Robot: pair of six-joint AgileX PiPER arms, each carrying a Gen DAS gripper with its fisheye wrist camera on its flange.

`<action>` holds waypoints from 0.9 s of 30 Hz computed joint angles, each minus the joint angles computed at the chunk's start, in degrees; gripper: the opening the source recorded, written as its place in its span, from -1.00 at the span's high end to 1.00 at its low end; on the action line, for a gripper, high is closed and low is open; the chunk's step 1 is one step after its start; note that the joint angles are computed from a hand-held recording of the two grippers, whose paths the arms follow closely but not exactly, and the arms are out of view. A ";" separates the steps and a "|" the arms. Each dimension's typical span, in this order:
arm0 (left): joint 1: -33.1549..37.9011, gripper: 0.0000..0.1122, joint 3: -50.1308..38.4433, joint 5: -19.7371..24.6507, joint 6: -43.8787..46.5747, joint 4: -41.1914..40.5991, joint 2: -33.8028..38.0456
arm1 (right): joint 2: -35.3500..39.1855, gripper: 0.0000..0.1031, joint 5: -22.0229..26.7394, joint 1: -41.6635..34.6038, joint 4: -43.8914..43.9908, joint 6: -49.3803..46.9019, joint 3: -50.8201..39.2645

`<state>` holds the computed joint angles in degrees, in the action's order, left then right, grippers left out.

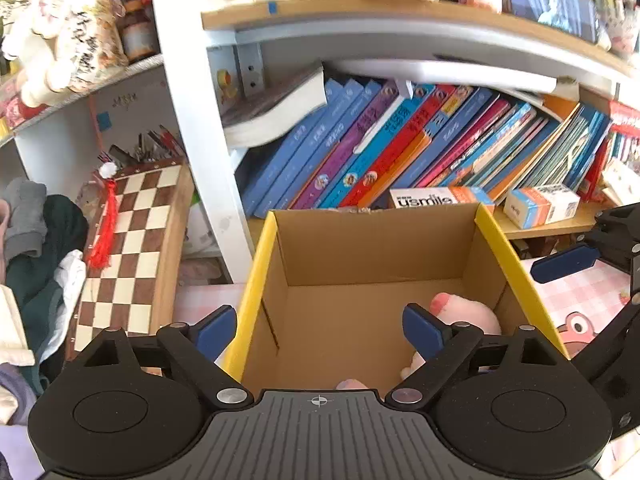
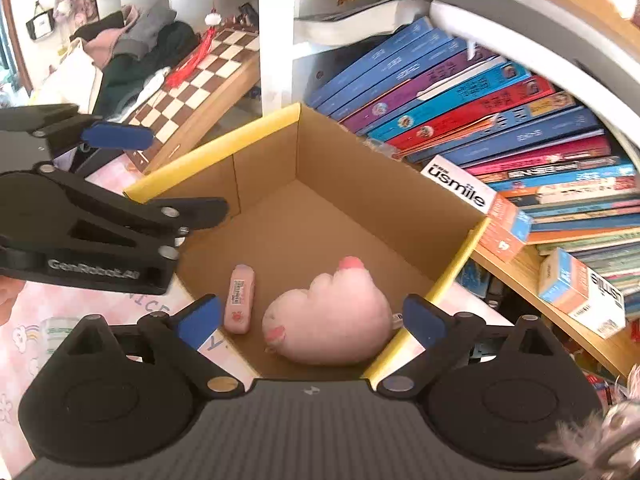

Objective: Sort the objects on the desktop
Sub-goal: 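Lower both into the yellow box and open both grippers, then withdraw both tools from the box back toward the remaining objects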

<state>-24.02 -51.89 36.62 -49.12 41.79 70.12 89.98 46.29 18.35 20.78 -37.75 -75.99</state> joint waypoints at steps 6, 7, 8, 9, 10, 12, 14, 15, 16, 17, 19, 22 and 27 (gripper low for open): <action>-1.21 -0.68 2.84 2.02 0.72 -0.32 -7.45 | -6.04 -0.93 -1.50 0.68 -3.21 5.44 4.53; -1.51 -0.68 3.20 2.50 0.80 -0.39 -8.80 | -7.04 -0.93 -1.78 0.85 -3.85 6.58 5.31; -1.87 -0.68 3.63 2.97 0.87 -0.39 -10.19 | -8.15 -0.93 -2.10 0.97 -4.42 7.76 6.17; -2.20 -0.69 3.98 3.38 1.11 -0.49 -11.39 | -9.26 -0.93 -2.38 1.08 -4.84 8.90 7.07; -2.72 -0.69 4.27 3.98 1.41 -0.61 -12.59 | -10.34 -0.93 -2.62 1.19 -5.21 10.03 7.93; -4.16 -0.70 4.91 5.44 1.82 -0.58 -15.07 | -12.55 -0.93 -3.01 1.51 -6.21 12.52 9.63; -5.97 -0.71 5.76 6.92 2.29 -0.25 -17.78 | -14.86 -0.93 -3.24 2.07 -7.59 15.21 11.33; -6.87 -0.71 6.14 7.69 2.70 -0.14 -19.02 | -16.00 -0.94 -3.31 2.39 -8.33 16.55 12.14; -7.92 -0.71 6.45 8.71 2.97 0.09 -20.17 | -17.15 -0.94 -3.34 2.77 -9.17 17.99 12.93; -9.19 -0.72 6.75 9.93 3.08 0.45 -21.32 | -18.29 -0.94 -3.34 3.22 -10.11 19.51 13.70; -11.25 -0.72 7.17 12.00 3.71 0.65 -23.26 | -20.50 -0.94 -3.21 4.39 -12.22 22.85 15.15; -15.25 -0.72 7.85 15.84 3.39 1.88 -25.96 | -23.82 -0.94 -2.95 6.82 -16.32 28.90 17.20; -24.02 -0.78 9.47 23.67 -1.02 5.12 -30.35 | -29.64 -0.96 -1.87 11.39 -23.16 40.28 20.84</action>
